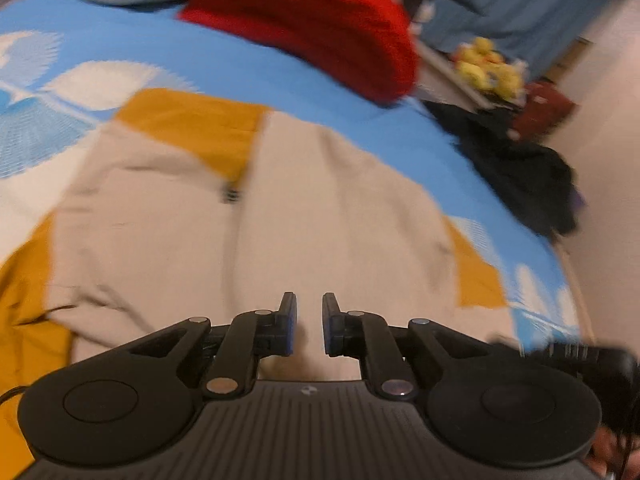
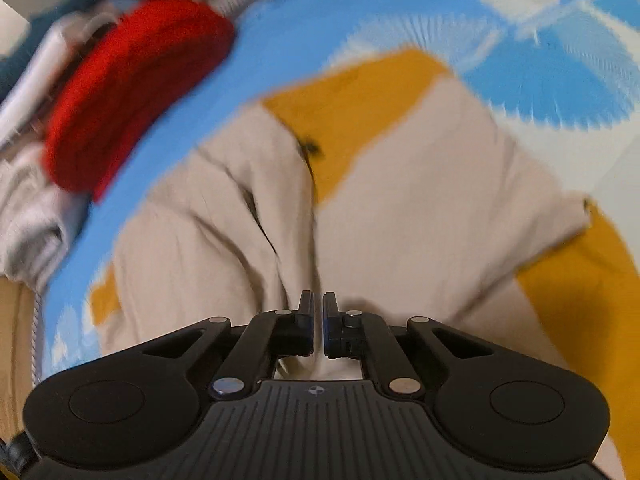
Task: Fold large clothes
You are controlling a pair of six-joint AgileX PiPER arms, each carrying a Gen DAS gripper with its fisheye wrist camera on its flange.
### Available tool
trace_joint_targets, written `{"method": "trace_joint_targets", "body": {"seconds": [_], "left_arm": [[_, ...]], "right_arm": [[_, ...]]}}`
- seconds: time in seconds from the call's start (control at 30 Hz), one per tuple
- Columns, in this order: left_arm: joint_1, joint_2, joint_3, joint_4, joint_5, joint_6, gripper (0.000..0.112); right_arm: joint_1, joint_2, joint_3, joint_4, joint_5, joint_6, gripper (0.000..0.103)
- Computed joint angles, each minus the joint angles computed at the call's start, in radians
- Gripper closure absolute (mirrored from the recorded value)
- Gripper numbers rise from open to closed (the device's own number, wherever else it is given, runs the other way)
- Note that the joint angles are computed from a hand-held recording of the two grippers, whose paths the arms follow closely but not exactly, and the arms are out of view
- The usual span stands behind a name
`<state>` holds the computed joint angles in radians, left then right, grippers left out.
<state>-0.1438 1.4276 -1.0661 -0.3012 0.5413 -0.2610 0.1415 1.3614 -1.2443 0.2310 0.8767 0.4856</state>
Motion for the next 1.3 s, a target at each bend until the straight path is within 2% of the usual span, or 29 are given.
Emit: {"method": "trace_joint_targets", "body": {"seconds": [0.07,0.1,0.17,0.23,0.3,0.37,0.43,0.5,0.57,0.63,0.7,0.87,1.03,1.2,1.3], "left_arm": [[-0.003,0.019,-0.006,-0.098,0.027,0.109,0.092],[-0.014,0.035,-0.017,-0.087,0.047,0.104,0.085],[-0.053,0.089,-0.064,0.055,0.134,0.0,0.08],[-0.084,0.125,-0.086,0.176,0.189,-0.093,0.08],[-0.089,0.121,-0.083,0.218,0.192,-0.135,0.08],[-0.095,0.09,-0.075,0.226,0.156,-0.128,0.08],[-0.102,0.057,-0.06,0.188,0.105,-0.07,0.08],[-0.093,0.051,-0.057,0.094,0.091,0.032,0.079],[-0.106,0.082,-0.074,0.084,0.132,0.053,0.078],[-0.145,0.145,-0.125,0.226,0.238,-0.036,0.078],[-0.168,0.159,-0.137,0.323,0.276,-0.11,0.078],[-0.129,0.059,-0.137,0.296,0.228,-0.106,0.078],[-0.146,-0.066,-0.124,0.384,0.165,-0.18,0.078],[-0.152,-0.201,-0.11,0.442,0.116,-0.18,0.078],[-0.198,-0.32,-0.098,0.512,0.157,-0.191,0.078]], "right_arm": [[-0.025,-0.034,0.029,0.11,-0.08,-0.11,0.098],[-0.04,-0.042,0.041,0.204,-0.1,-0.197,0.098],[-0.072,-0.024,0.05,0.383,-0.071,-0.36,0.079],[-0.081,0.022,0.037,0.437,0.005,-0.38,0.074],[-0.06,0.076,0.006,0.331,0.075,-0.284,0.075],[-0.008,0.124,-0.043,0.161,0.125,-0.149,0.075],[-0.019,0.126,-0.045,0.142,0.128,-0.104,0.075],[-0.022,0.118,-0.057,0.13,0.127,-0.105,0.075],[-0.003,0.108,-0.068,0.081,0.118,-0.101,0.075],[0.013,0.107,-0.069,0.052,0.112,-0.075,0.075],[0.019,0.093,-0.052,0.025,0.106,-0.054,0.075],[0.036,0.027,-0.043,-0.063,0.037,-0.013,0.074],[0.061,-0.087,-0.029,-0.175,-0.098,0.009,0.074],[0.054,-0.224,-0.017,-0.235,-0.191,-0.068,0.074],[0.011,-0.309,-0.014,-0.169,-0.227,-0.219,0.074]]}}
